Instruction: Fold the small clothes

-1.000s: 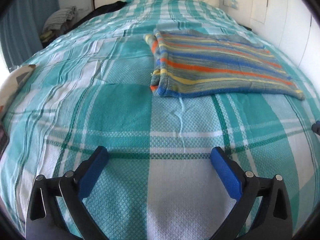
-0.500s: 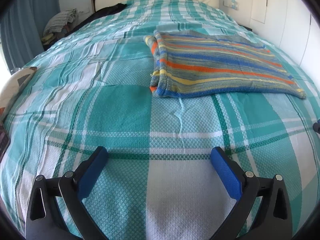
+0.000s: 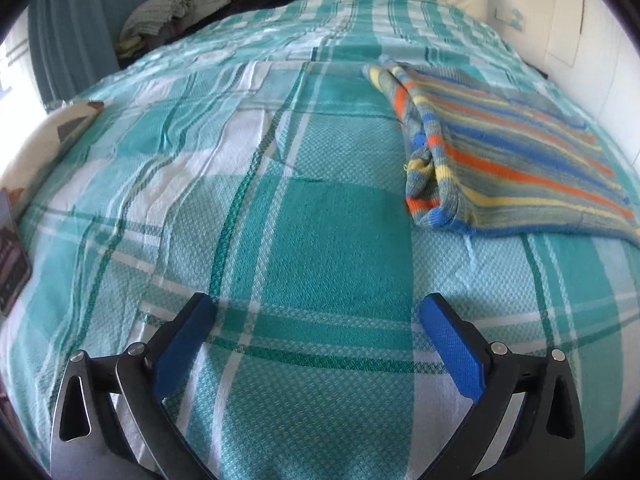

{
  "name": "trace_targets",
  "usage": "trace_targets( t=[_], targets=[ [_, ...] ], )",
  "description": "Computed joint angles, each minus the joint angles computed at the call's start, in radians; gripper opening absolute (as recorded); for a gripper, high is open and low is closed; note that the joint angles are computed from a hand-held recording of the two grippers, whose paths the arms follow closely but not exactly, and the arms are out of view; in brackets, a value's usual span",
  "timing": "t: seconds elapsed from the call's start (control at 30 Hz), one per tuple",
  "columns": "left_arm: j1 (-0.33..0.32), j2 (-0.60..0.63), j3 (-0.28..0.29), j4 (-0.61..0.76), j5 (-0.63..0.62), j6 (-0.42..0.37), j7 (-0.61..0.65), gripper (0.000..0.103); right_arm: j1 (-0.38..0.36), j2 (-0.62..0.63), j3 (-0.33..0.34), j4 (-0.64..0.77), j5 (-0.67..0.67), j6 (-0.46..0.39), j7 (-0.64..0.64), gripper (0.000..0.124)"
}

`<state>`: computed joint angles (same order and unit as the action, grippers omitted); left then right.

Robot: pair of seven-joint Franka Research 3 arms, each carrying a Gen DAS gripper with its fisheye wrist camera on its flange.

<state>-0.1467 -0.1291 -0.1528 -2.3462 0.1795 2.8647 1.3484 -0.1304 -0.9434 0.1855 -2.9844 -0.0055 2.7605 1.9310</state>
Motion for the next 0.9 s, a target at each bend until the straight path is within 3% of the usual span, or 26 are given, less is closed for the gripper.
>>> trace_targets(
  t=[0.07, 0.17, 0.3, 0.43, 0.57, 0.63, 0.77, 0.9],
  targets=[
    [-0.002, -0.002, 0.002, -0.006, -0.006, 0.009, 0.005, 0.103, -0.001, 0.003, 0.000, 0.001, -0.001, 0.001, 0.000, 0.103],
    [-0.033, -0.006, 0.030, -0.008, -0.119, 0.007, 0.097, 0.103, -0.004, 0.008, 0.003, 0.004, -0.005, 0.000, 0.001, 0.103],
    [-0.037, -0.045, 0.025, -0.020, -0.134, -0.017, 0.133, 0.101, -0.005, 0.012, 0.003, 0.005, -0.007, 0.002, 0.002, 0.103],
    [-0.122, -0.124, 0.034, -0.091, -0.205, 0.040, 0.237, 0.101, 0.003, 0.013, -0.010, 0.004, 0.000, 0.008, -0.003, 0.103],
    [-0.306, -0.115, 0.076, -0.054, -0.343, 0.044, 0.446, 0.101, 0.030, 0.007, -0.065, 0.027, 0.037, -0.024, -0.032, 0.102],
    [-0.371, -0.064, 0.064, 0.019, -0.403, 0.031, 0.557, 0.101, 0.042, -0.006, -0.106, 0.036, 0.073, -0.014, -0.046, 0.101],
    [-0.394, 0.125, -0.024, 0.254, -0.439, -0.037, 0.628, 0.101, 0.076, 0.050, -0.258, 0.109, 0.153, 0.008, -0.176, 0.099],
    [-0.418, 0.340, -0.088, 0.486, -0.283, -0.068, 0.566, 0.100, 0.140, 0.200, -0.416, 0.261, 0.242, -0.034, -0.342, 0.092]
  ],
)
